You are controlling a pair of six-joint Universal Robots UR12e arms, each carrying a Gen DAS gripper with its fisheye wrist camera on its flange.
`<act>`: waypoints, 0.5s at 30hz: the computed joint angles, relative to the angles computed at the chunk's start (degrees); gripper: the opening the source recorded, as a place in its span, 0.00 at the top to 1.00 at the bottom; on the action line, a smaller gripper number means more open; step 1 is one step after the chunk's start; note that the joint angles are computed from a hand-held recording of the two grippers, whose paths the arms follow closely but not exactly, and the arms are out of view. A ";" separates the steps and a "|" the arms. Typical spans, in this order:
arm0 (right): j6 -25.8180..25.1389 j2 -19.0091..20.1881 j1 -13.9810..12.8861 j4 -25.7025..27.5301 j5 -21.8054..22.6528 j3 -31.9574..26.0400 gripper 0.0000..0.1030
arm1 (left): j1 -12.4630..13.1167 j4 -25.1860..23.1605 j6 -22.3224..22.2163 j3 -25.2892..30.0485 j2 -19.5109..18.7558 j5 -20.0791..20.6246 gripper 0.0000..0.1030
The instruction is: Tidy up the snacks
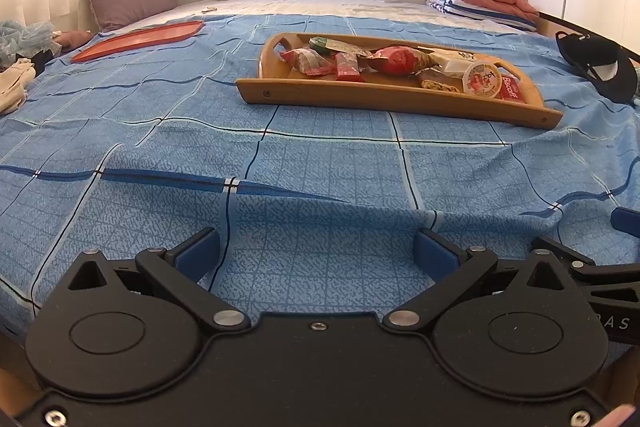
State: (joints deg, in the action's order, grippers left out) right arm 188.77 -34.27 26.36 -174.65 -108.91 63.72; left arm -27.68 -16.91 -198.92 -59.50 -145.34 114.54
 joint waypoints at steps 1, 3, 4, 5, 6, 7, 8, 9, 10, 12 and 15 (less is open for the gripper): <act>0.01 0.00 -0.01 0.09 0.00 -0.02 0.00 | 0.01 -0.03 0.05 0.01 0.00 -0.08 0.00; 0.08 -0.02 -0.02 0.13 0.04 0.01 0.00 | 0.07 -0.31 -0.34 0.08 0.03 -0.30 0.00; 0.11 0.04 -0.03 0.29 0.04 -0.16 0.00 | 0.09 -0.51 -0.47 0.14 0.02 -0.34 0.00; 0.11 0.06 -0.02 0.37 0.02 -0.21 0.00 | 0.09 -0.78 -0.52 0.31 -0.02 -0.33 0.00; 0.09 0.07 -0.02 0.49 0.01 -0.26 0.00 | 0.10 -1.02 -0.46 0.45 -0.06 -0.31 0.00; 0.08 0.07 -0.03 0.61 0.03 -0.29 0.00 | 0.11 -1.19 -0.45 0.57 -0.09 -0.32 0.00; 0.10 0.06 -0.03 0.75 0.06 -0.32 0.00 | 0.13 -1.34 -0.62 0.64 -0.10 -0.37 0.00; 0.13 0.04 -0.06 0.88 0.15 -0.35 0.00 | 0.15 -1.48 -0.81 0.71 -0.11 -0.42 0.00; 0.17 0.02 -0.07 0.98 0.23 -0.34 0.00 | 0.16 -1.55 -0.89 0.73 -0.11 -0.43 0.00; 0.18 0.01 -0.10 1.13 0.31 -0.38 0.00 | 0.17 -1.71 -0.78 0.77 -0.11 -0.47 0.00; 0.18 0.01 -0.10 1.13 0.31 -0.38 0.00 | 0.21 -1.89 -0.57 0.82 -0.09 -0.62 0.00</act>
State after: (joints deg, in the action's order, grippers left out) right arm 188.96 -34.26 26.26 -173.52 -108.60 63.34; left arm -27.47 -18.80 -199.48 -58.67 -145.43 113.91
